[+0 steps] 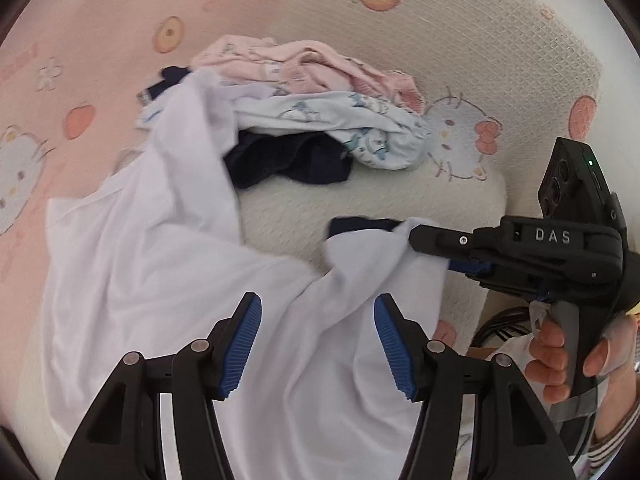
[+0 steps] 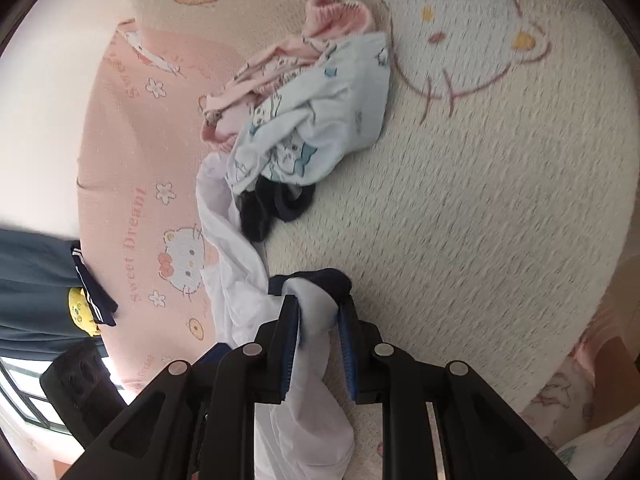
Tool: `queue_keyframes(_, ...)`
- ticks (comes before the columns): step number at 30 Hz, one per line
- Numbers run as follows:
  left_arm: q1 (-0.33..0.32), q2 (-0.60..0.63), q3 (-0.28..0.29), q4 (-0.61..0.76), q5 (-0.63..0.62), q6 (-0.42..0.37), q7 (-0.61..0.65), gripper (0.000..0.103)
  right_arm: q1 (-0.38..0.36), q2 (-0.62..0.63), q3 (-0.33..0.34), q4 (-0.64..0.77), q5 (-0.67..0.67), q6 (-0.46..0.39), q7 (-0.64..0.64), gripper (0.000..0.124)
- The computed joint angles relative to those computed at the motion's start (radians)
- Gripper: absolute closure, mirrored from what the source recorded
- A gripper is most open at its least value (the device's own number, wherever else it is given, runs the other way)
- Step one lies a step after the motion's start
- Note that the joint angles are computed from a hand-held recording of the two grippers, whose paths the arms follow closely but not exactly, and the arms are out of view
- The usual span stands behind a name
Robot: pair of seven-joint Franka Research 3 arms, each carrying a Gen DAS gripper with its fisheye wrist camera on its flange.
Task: Fold clothes
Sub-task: 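Grasp the navy cuff with the left gripper while the right gripper releases it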
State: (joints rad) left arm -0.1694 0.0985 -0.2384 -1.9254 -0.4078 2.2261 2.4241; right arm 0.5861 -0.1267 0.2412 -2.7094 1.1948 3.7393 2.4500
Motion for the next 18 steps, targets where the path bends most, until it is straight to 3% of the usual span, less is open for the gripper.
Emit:
queue_keyframes(1,-0.003,0.018,-0.003,0.021,0.004,-0.02,-0.001,0.047,-0.002,0.001,-0.011,-0.012,-0.055,0.001,0.05,0.105)
queue_keyframes(6,-0.012,0.093,-0.023,0.104,0.032,-0.084,-0.035,0.047,-0.01,-0.012,-0.008,-0.017,-0.044,-0.039,0.053,0.105)
queue_keyframes(9,-0.008,0.135,-0.031,0.151,0.041,-0.119,-0.054,0.047,-0.009,-0.018,-0.016,-0.043,-0.105,-0.035,0.133,0.105)
queue_keyframes(15,0.019,0.23,-0.052,0.263,0.01,-0.219,-0.093,0.049,-0.014,-0.016,-0.005,-0.036,-0.083,-0.047,0.137,0.104)
queue_keyframes(16,0.023,0.236,-0.056,0.269,0.006,-0.224,-0.089,0.059,-0.012,-0.015,-0.008,-0.043,-0.104,-0.039,0.165,0.104)
queue_keyframes(18,0.025,0.248,-0.059,0.279,0.008,-0.225,-0.09,0.074,-0.011,-0.008,-0.01,-0.05,-0.13,-0.024,0.21,0.089)
